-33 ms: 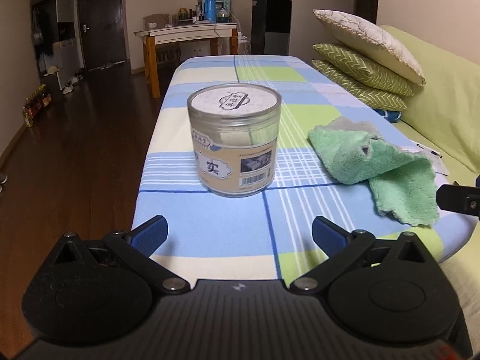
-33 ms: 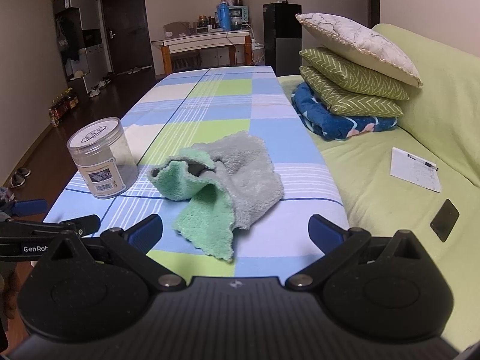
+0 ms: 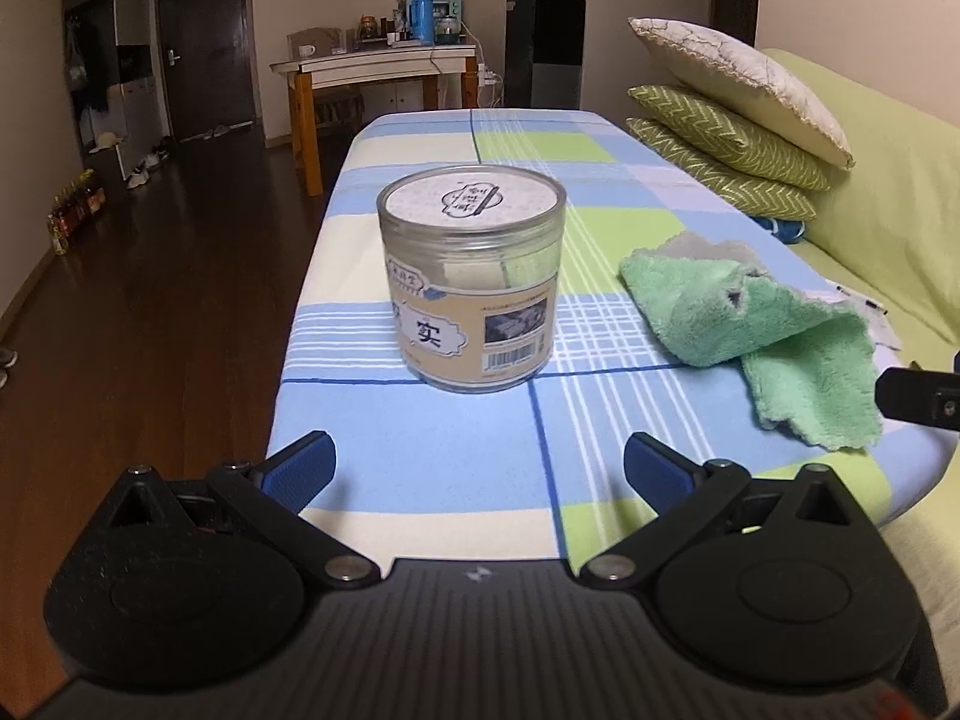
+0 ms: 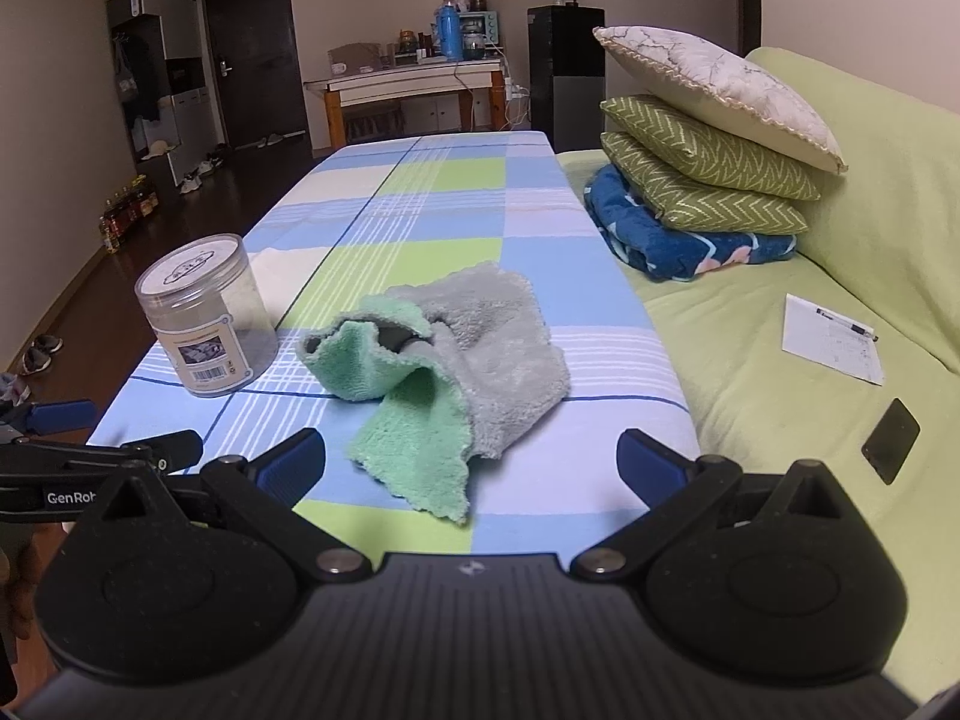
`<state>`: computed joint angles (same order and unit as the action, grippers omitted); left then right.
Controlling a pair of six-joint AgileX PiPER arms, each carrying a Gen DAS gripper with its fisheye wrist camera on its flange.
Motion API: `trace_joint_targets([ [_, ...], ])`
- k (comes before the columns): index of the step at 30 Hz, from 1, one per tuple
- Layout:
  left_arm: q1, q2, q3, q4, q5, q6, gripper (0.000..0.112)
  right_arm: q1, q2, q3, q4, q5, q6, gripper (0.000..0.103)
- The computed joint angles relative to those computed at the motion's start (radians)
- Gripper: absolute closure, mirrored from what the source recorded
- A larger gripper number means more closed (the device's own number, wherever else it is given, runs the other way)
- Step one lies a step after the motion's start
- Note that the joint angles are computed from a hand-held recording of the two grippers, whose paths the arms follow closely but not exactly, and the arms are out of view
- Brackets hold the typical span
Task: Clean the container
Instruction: 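Move the left tool toward the clear jar and the right tool toward the cloth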
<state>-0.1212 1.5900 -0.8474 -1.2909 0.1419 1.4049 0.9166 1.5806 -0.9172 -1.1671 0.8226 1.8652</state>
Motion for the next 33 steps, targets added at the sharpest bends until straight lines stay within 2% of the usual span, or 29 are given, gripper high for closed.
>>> trace_joint_targets([
  [8, 0.007, 0.001, 0.001, -0.013, 0.016, 0.012, 0.01, 0.006, -0.009, 0.02, -0.023, 0.001, 0.022, 0.001],
  [18, 0.021, 0.009, -0.005, -0.029, 0.04, 0.028, 0.01, -0.014, -0.003, 0.025, -0.031, -0.037, 0.044, 0.001],
  [25, 0.021, 0.021, -0.004, -0.129, 0.036, 0.128, 0.01, -0.023, 0.008, 0.015, -0.032, -0.047, 0.034, 0.001],
  [33, 0.025, 0.029, -0.013, -0.142, 0.046, 0.149, 0.01, -0.023, 0.014, 0.013, -0.037, -0.05, 0.04, 0.001],
])
